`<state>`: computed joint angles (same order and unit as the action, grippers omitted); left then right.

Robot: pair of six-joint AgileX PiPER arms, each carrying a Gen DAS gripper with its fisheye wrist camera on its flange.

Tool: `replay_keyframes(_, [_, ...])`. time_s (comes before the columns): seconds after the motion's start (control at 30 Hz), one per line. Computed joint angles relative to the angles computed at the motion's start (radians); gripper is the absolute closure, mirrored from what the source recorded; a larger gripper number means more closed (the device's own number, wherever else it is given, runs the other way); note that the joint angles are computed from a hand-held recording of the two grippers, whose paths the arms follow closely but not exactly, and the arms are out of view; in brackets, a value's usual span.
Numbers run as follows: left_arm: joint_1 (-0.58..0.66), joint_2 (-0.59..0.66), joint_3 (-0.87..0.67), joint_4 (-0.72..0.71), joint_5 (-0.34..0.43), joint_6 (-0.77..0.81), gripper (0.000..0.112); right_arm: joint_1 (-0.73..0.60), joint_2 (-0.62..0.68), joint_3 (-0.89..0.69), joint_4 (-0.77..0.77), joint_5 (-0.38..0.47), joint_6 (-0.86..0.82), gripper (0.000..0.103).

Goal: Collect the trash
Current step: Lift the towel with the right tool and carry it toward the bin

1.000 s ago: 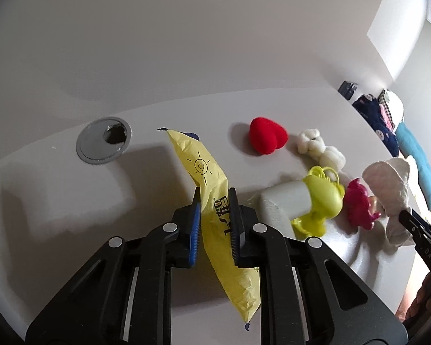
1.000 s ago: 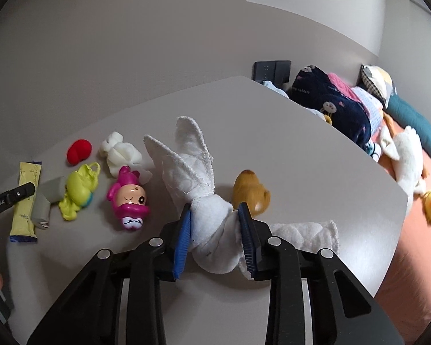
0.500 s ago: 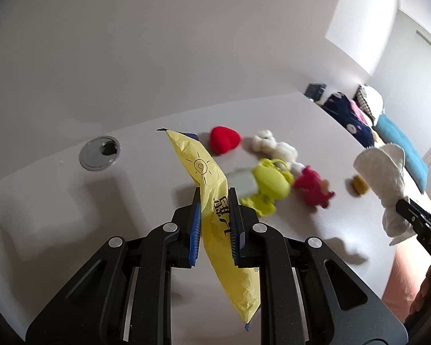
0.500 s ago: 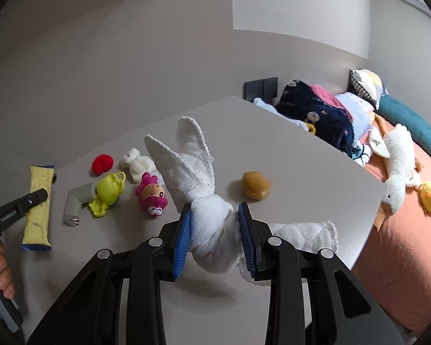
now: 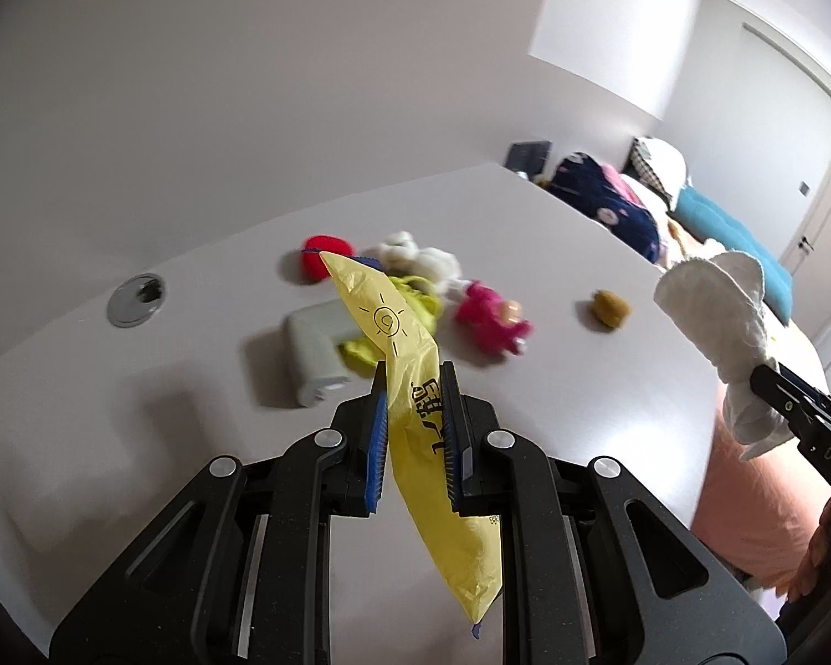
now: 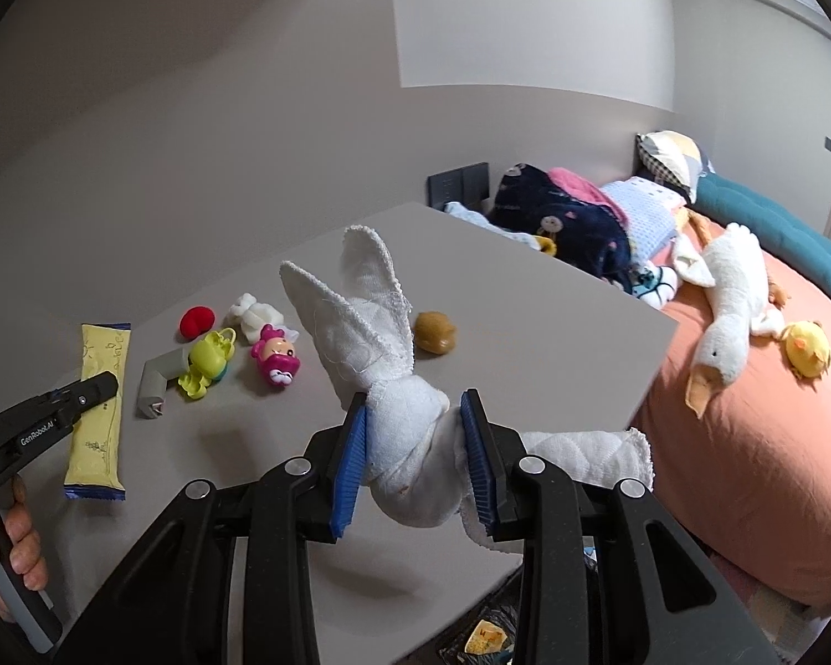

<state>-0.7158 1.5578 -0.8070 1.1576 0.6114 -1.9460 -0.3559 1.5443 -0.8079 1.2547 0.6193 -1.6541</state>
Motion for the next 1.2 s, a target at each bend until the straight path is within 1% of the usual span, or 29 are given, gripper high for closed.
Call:
replay_keyframes(0.17, [-0.084, 0.038, -0.057, -0.023, 0.036, 0.014, 0.096, -0.091, -0.018, 0.022, -0.007, 0.051, -0.038, 0.068])
replay_keyframes(0.4, [-0.162, 0.112, -0.144, -0.039, 0.046, 0.041, 0.096, -0.262, -0.025, 0.042, -0.015, 0.147, -0.100, 0.067])
replay_keyframes(0.73, [-0.259, 0.235, -0.300, -0.090, 0.050, 0.127, 0.096, -0.494, 0.021, 0.015, -0.049, 0.254, -0.163, 0.067])
replay_keyframes(0.87, [-0.285, 0.294, -0.380, -0.124, 0.043, 0.184, 0.096, -0.575, 0.049, -0.007, -0.061, 0.283, -0.178, 0.067])
replay_keyframes(1.2, [-0.340, 0.434, -0.586, -0.226, 0.038, 0.354, 0.096, -0.723, 0.129, -0.090, -0.082, 0.321, -0.178, 0.067])
